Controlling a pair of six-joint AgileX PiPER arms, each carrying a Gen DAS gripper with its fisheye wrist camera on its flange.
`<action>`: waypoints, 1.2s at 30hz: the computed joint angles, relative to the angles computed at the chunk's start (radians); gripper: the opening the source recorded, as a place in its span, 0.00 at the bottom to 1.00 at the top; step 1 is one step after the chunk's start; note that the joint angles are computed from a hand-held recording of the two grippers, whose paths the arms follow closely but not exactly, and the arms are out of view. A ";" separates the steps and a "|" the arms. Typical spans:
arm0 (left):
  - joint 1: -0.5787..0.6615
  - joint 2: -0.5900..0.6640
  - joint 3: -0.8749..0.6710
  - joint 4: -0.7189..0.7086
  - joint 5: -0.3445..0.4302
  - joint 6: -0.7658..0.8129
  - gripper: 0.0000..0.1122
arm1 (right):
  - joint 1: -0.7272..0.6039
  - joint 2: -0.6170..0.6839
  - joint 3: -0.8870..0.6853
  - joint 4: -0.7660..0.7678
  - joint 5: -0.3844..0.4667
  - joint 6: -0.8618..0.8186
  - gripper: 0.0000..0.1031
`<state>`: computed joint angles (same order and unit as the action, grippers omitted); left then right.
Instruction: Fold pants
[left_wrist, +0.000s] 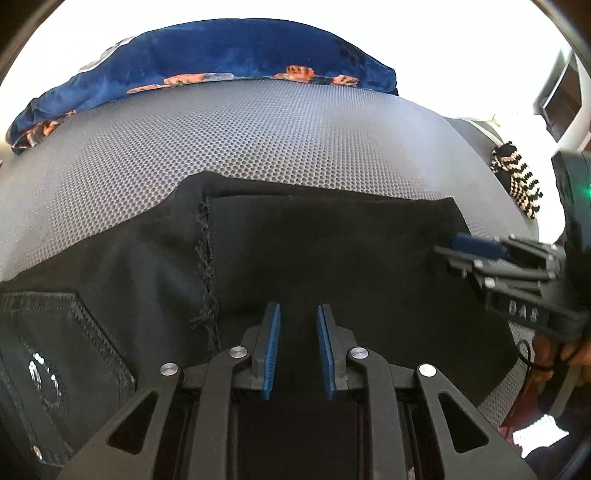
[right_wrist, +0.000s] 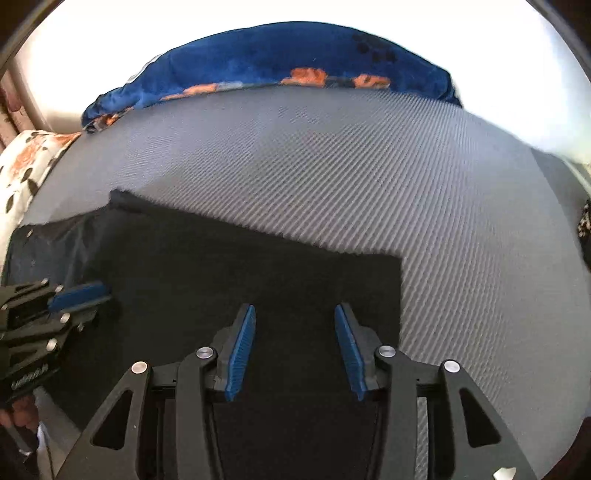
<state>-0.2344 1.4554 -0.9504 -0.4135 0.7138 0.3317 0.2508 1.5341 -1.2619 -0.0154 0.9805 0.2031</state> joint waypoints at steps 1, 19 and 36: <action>-0.002 -0.010 0.008 0.004 0.001 -0.009 0.20 | 0.011 -0.016 0.018 -0.007 -0.001 0.012 0.41; 0.272 -0.360 0.213 -0.034 0.103 -0.025 0.42 | 0.254 -0.172 0.152 -0.035 0.066 0.164 0.45; 1.162 -0.376 0.040 -0.319 0.487 0.417 0.42 | 0.247 0.198 -0.324 0.076 0.028 0.013 0.39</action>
<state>0.9281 1.0794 -0.9100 -0.7322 1.2009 0.7485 0.4979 1.7324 -1.5862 0.0601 1.0086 0.2163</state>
